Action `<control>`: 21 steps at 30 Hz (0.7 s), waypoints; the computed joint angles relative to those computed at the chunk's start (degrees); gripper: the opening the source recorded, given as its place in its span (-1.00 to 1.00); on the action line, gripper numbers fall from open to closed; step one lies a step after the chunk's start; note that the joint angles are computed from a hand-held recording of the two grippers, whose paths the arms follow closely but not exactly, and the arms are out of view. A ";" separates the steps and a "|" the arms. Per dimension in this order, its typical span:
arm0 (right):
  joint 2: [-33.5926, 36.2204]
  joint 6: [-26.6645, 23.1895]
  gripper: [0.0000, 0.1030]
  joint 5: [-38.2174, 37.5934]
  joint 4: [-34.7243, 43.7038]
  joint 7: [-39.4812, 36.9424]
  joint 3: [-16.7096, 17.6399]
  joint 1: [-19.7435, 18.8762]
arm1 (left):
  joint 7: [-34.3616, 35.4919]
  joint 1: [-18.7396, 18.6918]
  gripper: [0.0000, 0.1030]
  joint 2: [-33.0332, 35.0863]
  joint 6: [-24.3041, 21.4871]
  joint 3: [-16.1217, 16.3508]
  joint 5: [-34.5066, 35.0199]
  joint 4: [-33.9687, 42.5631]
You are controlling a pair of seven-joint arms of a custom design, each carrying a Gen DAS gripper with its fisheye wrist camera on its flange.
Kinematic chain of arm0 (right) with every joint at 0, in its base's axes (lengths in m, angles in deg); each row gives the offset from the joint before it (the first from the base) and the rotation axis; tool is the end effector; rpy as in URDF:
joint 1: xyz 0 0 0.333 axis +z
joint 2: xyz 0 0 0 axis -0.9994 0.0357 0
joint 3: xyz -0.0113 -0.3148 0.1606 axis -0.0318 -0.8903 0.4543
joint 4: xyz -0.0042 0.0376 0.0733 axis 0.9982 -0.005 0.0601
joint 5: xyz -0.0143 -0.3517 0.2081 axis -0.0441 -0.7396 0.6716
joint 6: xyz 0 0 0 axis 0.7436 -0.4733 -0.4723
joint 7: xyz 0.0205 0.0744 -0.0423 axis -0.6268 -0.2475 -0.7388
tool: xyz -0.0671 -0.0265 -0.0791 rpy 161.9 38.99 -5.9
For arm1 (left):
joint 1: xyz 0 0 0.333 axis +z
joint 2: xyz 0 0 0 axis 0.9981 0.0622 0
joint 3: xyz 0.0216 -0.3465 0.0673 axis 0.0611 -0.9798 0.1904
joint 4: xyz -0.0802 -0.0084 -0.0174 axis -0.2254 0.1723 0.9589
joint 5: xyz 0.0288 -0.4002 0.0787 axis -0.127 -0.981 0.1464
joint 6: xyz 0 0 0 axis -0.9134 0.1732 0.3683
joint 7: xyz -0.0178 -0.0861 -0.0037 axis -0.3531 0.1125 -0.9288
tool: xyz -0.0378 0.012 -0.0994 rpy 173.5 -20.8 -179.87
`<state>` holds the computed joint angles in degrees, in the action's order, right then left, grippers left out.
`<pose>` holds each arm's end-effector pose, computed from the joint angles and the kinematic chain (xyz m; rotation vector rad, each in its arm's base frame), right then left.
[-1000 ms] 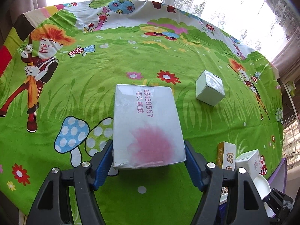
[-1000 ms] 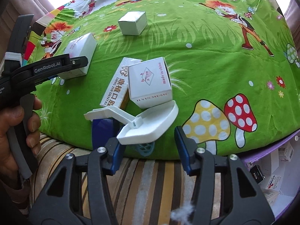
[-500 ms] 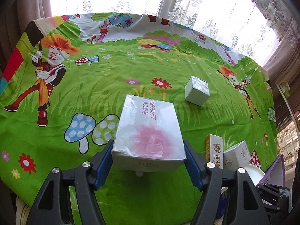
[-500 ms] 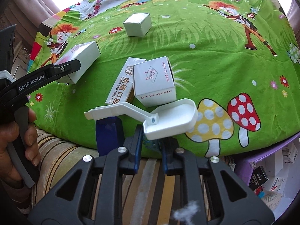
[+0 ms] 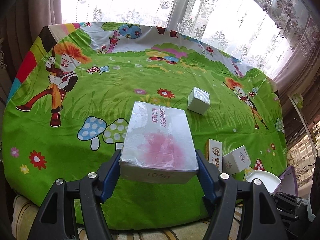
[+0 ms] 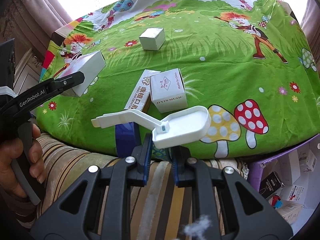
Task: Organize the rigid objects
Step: 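Grasp the white plastic holder with the right gripper while the left holds the pink box, then carry the pink box and white holder over the purple box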
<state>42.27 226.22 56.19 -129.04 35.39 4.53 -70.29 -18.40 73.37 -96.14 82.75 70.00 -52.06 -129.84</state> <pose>0.4150 0.2003 0.4878 -1.9652 1.7629 -0.2016 0.4553 -0.1779 0.5078 -2.0346 1.8353 -0.8334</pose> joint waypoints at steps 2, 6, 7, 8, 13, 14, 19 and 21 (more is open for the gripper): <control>-0.88 0.16 -0.59 -0.73 -0.44 0.79 0.42 -0.46 | 0.03 -0.58 0.36 -0.92 -0.03 0.16 -0.78 -0.79; -2.67 0.30 -0.59 -1.52 -1.34 1.65 0.76 -0.88 | -0.51 -1.15 0.36 -2.74 -0.03 0.13 -1.23 -1.96; -3.26 0.30 -0.59 -1.70 -1.62 1.91 0.87 -1.00 | -0.58 -1.39 0.36 -3.10 -0.03 0.18 -1.37 -2.16; -3.89 0.33 -0.59 -1.81 -1.92 2.06 0.90 -1.08 | -0.65 -1.62 0.36 -3.46 -0.06 0.18 -1.45 -2.34; -7.48 -0.13 -0.59 -2.26 -3.64 2.60 0.98 -1.65 | 0.12 -3.96 0.36 -5.02 -0.19 0.60 -2.89 -3.08; -8.29 -0.29 -0.59 -2.24 -4.05 2.63 0.92 -1.76 | 0.46 -4.57 0.36 -5.27 -0.22 0.71 -3.28 -3.14; -12.90 -1.53 -0.59 -2.29 -6.47 2.71 0.62 -2.95 | 2.44 -7.71 0.36 -6.19 -0.28 1.17 -5.63 -3.13; -15.03 -2.22 -0.59 -2.40 -7.64 2.64 0.30 -3.75 | 3.38 -9.14 0.36 -6.41 -0.40 1.36 -6.79 -3.06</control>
<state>27.24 224.00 53.79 -136.68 38.03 4.83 -74.05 -15.02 64.23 -102.54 82.34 71.37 -58.85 -132.89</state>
